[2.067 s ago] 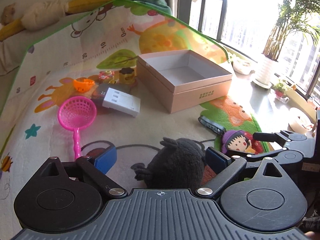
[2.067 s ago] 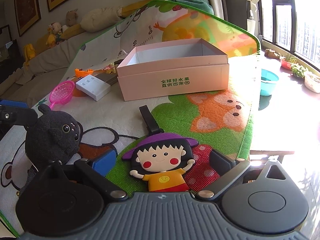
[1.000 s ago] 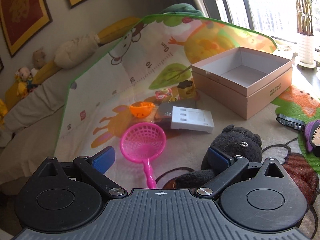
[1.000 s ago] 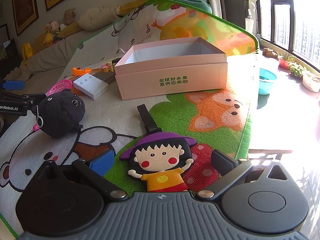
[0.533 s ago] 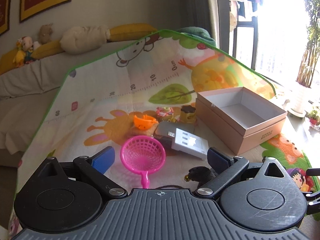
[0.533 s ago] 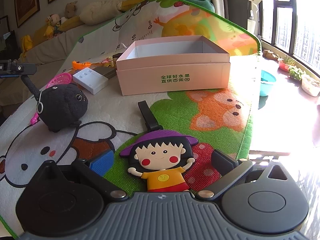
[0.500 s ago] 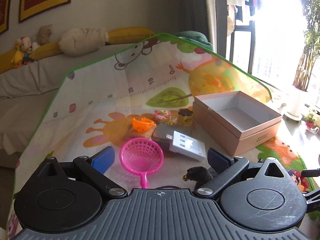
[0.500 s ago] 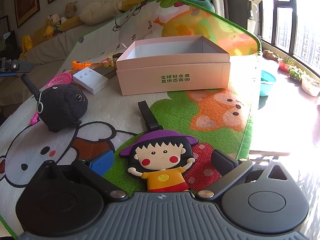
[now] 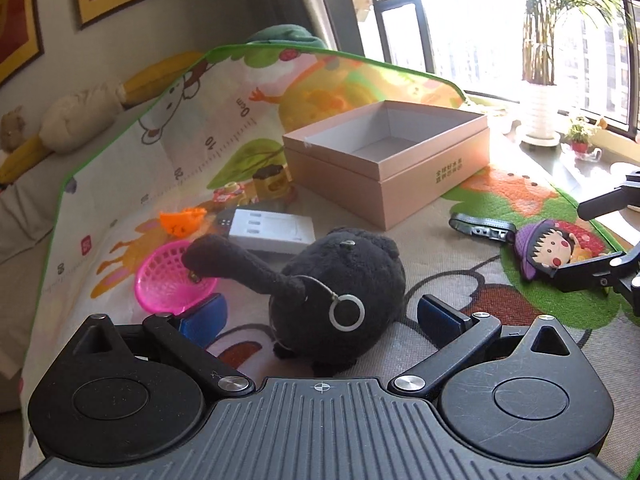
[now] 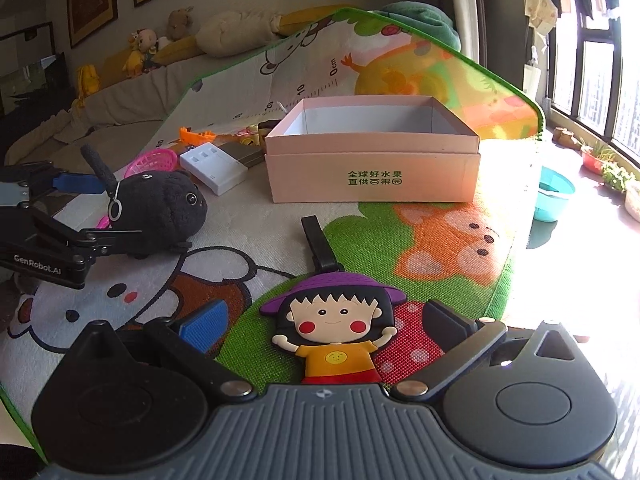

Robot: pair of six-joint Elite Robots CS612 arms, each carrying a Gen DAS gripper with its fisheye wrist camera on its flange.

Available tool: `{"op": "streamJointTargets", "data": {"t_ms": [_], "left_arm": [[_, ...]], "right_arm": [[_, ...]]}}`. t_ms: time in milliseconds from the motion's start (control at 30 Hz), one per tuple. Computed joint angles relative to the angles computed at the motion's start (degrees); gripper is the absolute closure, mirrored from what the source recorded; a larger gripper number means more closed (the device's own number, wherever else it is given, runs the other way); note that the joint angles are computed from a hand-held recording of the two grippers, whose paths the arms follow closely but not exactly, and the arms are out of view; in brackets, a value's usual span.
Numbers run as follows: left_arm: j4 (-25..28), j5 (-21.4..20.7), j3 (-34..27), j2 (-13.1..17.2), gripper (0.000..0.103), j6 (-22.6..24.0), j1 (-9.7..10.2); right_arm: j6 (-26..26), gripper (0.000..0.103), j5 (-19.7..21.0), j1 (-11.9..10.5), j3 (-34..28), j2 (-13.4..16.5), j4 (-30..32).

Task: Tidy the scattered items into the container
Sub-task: 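Lift plush with left tool toward pink box while right tool carries figure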

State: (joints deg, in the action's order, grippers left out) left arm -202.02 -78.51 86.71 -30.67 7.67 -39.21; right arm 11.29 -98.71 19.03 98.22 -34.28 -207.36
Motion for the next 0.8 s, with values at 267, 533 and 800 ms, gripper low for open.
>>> {"op": "streamJointTargets", "data": {"t_ms": [267, 533, 800], "left_arm": [[2.34, -3.64, -3.63, 2.07, 0.002, -1.60, 0.30], [5.06, -2.56, -3.02, 0.80, 0.022, -4.99, 0.15], [6.05, -4.39, 0.14, -2.26, 0.024, -7.29, -1.81]], "right_arm": [[1.11, 0.000, 5.74, -1.77, 0.11, -1.33, 5.31], [-5.89, 0.032, 5.12, -1.68, -1.62, -1.71, 11.08], [-7.62, 0.032, 9.25, -3.53, 2.19, -4.52, 10.12]]}}
